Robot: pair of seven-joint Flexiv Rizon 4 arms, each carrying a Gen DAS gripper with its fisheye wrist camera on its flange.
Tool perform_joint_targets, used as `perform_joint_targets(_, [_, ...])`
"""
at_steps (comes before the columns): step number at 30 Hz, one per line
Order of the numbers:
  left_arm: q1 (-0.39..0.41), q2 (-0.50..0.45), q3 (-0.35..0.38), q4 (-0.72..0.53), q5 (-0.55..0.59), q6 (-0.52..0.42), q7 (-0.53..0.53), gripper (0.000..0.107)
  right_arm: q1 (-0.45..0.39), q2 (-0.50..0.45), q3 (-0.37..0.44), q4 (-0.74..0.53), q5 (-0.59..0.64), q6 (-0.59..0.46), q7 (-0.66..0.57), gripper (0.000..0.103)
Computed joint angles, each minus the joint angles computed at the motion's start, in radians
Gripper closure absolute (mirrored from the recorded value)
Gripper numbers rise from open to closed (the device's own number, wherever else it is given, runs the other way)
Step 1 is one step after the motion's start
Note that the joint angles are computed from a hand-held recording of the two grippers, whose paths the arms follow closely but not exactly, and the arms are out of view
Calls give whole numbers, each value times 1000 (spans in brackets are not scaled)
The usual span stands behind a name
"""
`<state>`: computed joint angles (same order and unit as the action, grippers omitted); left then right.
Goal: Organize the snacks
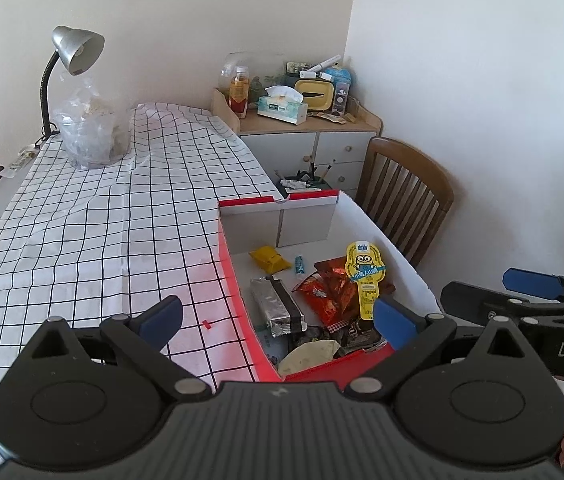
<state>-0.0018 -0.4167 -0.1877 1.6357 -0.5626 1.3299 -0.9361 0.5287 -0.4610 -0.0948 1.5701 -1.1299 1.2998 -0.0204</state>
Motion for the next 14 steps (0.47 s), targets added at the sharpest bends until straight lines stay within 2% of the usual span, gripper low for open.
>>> perform_joint_targets(14, [25,12,-25,22,-50,-12,61,5,7,11,18,7,-5,-44,27,0])
